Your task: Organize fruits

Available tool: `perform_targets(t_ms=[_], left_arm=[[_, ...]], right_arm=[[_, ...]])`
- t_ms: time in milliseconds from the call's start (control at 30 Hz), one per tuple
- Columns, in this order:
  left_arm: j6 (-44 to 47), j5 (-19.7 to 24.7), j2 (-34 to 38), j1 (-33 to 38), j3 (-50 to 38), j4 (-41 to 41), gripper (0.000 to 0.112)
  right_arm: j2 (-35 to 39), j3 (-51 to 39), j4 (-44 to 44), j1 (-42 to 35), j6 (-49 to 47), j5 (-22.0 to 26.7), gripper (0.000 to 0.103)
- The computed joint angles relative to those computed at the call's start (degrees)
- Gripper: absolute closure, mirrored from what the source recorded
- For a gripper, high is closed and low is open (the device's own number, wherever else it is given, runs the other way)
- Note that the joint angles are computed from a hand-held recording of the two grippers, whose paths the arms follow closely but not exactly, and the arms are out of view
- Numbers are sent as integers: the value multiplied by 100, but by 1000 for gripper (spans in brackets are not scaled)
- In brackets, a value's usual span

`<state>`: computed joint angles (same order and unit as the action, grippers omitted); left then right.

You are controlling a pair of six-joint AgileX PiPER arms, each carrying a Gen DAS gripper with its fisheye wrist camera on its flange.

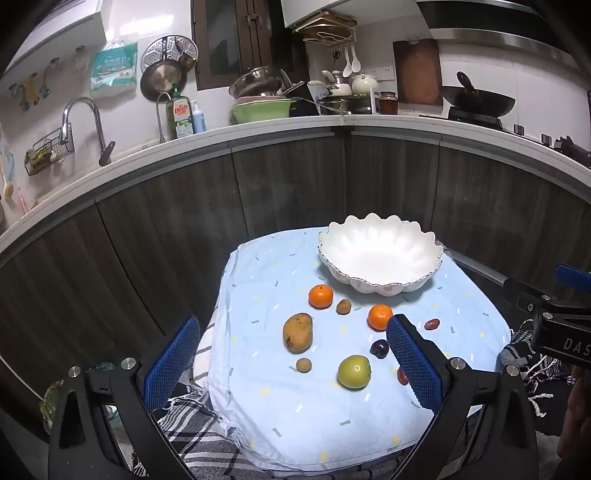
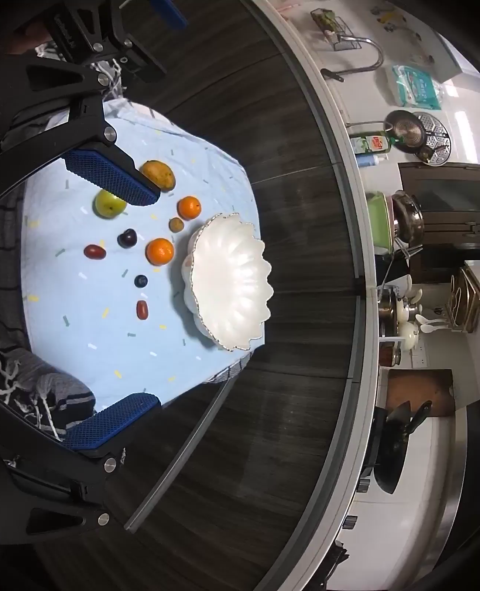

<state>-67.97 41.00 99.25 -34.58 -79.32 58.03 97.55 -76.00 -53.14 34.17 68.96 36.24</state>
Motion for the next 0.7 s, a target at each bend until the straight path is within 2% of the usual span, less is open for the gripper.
perform_targets(t_ms=[200,267,300,700], left_arm=[[-20,-130,-122,96,114,-37,9],[-39,-150,-176,119,172,-17,9],[-172,-33,-121,-5,174,134,9],[-156,3,-191,-39,211,74,9]], right_arm=[[-38,159,-183,-12,188,-94,0],[-102,29,-55,83,38,77,0],[-86,-14,-10,61,-25,73,0],[-135,89,-284,147,223,100,0]])
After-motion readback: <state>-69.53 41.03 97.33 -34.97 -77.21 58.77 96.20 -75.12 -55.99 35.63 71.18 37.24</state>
